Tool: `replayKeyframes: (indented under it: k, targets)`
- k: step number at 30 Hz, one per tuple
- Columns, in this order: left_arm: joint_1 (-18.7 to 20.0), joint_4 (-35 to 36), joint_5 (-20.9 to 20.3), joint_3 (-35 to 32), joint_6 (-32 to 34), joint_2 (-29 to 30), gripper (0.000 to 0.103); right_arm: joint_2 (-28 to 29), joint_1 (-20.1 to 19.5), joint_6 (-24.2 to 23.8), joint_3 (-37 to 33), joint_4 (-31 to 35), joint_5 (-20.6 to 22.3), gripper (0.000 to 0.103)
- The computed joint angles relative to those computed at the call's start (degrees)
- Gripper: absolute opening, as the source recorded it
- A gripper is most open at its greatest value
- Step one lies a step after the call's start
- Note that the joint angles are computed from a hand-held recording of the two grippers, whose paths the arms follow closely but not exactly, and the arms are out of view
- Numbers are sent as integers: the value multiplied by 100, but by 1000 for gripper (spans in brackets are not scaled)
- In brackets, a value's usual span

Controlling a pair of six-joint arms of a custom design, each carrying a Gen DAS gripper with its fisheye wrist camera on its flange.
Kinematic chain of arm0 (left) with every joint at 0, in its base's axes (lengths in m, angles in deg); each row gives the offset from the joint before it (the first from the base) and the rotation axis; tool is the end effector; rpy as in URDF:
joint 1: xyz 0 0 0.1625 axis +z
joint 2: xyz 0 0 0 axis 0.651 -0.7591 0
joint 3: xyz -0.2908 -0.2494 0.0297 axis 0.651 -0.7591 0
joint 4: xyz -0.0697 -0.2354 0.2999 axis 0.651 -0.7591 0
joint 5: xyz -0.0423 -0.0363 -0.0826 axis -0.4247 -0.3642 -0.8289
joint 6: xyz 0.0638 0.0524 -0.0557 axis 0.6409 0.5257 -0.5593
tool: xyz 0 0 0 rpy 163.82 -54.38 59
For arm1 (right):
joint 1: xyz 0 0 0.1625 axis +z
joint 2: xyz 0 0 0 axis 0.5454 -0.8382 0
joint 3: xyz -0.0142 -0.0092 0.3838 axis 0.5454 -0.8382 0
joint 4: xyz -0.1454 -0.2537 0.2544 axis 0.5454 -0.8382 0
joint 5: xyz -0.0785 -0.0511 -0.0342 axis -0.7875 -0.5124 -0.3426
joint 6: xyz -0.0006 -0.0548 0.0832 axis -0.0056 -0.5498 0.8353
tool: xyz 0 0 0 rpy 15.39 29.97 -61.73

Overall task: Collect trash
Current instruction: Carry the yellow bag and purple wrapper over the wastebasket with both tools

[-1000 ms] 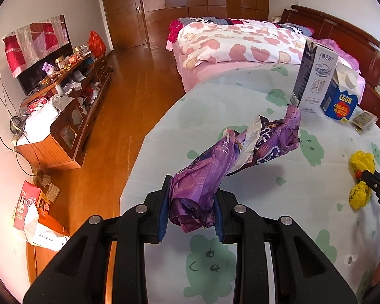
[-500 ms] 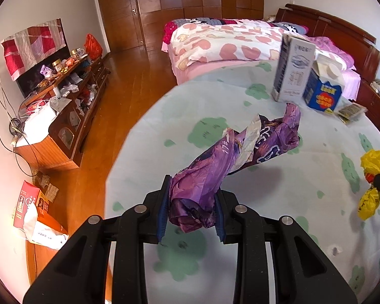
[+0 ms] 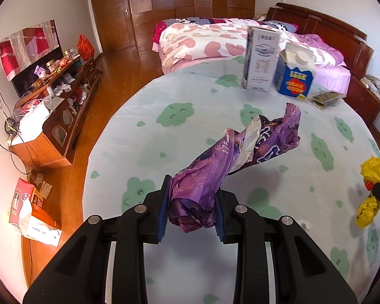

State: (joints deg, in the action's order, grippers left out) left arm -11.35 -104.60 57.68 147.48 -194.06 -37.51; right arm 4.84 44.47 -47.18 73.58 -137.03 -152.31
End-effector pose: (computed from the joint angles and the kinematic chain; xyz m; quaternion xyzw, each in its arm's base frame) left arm -0.3291 -0.4348 0.0109 -0.1169 0.7815 -0.4034 0.4613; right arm 0.0249 -0.5082 0.3239 0.3890 -0.8600 0.2669 0.1947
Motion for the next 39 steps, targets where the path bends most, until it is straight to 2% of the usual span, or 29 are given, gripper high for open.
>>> replayKeyframes:
  k: [17,39]
  targets:
    - [-355,-470,-189,-399,458,616,30,-782,-691,-575,147,395,504,24]
    - [-594,-929,-230,-997,1263,1279,30,-1208,-1279,-925,44,648,861,24]
